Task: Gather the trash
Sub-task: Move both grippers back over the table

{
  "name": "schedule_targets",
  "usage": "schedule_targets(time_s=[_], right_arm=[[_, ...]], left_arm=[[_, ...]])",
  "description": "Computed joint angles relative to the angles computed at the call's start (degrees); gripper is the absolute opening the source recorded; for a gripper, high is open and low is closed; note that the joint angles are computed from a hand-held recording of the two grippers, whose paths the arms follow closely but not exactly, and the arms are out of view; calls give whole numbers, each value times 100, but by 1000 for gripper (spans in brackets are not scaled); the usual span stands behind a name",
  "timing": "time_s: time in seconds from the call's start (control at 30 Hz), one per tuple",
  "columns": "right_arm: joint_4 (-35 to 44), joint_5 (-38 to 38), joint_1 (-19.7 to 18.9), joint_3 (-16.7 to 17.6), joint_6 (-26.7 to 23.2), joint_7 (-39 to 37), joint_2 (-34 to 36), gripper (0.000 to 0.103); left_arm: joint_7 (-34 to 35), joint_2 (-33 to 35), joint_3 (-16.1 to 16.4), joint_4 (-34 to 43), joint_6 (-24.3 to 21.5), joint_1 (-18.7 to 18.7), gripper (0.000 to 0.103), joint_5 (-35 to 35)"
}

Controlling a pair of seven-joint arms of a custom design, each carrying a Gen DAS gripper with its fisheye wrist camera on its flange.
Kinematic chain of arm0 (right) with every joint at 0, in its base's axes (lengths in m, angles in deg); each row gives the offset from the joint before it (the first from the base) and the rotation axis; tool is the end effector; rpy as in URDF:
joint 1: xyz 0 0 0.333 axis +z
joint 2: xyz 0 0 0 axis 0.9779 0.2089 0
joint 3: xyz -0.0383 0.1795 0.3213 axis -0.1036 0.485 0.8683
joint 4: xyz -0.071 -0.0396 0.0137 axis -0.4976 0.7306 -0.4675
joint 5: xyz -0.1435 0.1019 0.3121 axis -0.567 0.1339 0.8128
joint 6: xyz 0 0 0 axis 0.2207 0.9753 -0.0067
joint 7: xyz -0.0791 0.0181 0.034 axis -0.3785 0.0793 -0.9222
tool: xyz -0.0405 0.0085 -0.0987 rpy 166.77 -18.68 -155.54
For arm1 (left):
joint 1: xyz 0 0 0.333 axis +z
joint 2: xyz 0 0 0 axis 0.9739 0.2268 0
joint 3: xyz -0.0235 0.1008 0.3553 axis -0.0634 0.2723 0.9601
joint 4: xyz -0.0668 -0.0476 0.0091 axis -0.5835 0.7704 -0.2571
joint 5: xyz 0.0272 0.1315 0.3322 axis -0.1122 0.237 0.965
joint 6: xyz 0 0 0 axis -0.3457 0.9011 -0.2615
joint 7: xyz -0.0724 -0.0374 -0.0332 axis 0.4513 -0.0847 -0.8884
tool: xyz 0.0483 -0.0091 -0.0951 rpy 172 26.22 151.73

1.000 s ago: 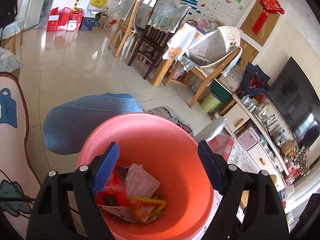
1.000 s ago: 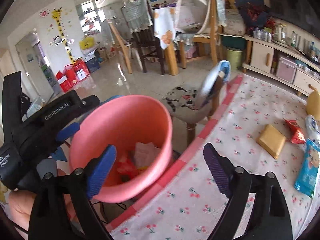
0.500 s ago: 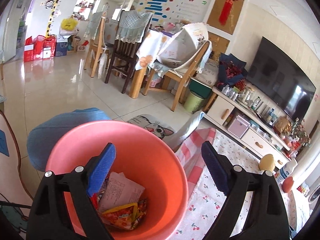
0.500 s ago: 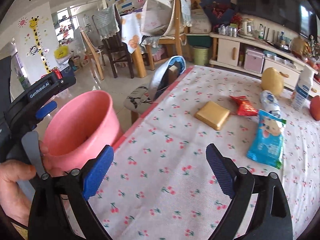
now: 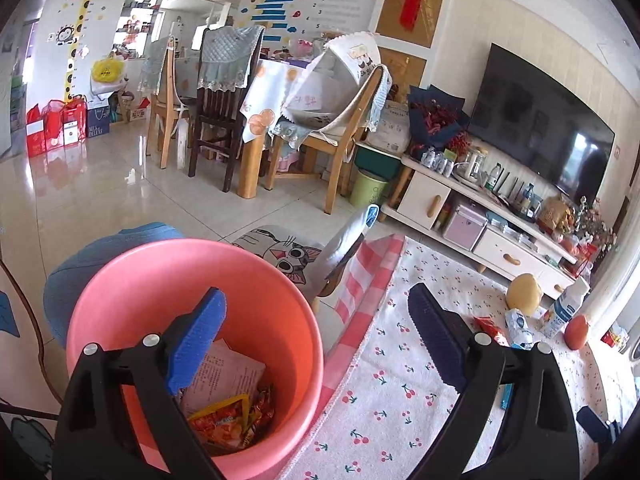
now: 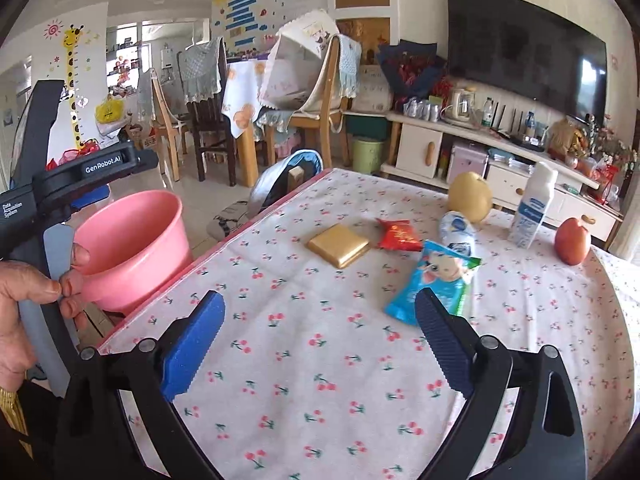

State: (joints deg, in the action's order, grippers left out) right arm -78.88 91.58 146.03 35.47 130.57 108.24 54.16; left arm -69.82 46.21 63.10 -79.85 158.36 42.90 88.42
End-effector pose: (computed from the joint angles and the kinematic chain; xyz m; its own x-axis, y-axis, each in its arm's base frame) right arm 0.5380 0.3464 0.4796 0.3189 -0.9476 -0.0177 -0.5247 -0.1609 -0.8360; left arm 0.5941 -0.4328 0.4933 0.3064 -0.9217 0.2378 -0.4180 -0.3547 -0.8363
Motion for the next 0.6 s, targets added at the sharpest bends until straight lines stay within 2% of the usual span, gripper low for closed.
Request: schedule_targets(time_s=[0.17,0.33,0.47,0.6], right_arm=[[-270,138,-33,-67,47,24,-210,98],[-527,218,148,-375,19,75,-367,98],[-727,375,50,-312,168,-45,-546,98],[-857,656,-216,-60,322,-297,-692,98]], left_arm=[[262,180,-43,295,3,-60,93,-189],[644,374,48,599,-103,-265,93,-233],[766,511,171,794,-216,-500,93,4],[1394,806,179,1275,-479,-648,93,-177]])
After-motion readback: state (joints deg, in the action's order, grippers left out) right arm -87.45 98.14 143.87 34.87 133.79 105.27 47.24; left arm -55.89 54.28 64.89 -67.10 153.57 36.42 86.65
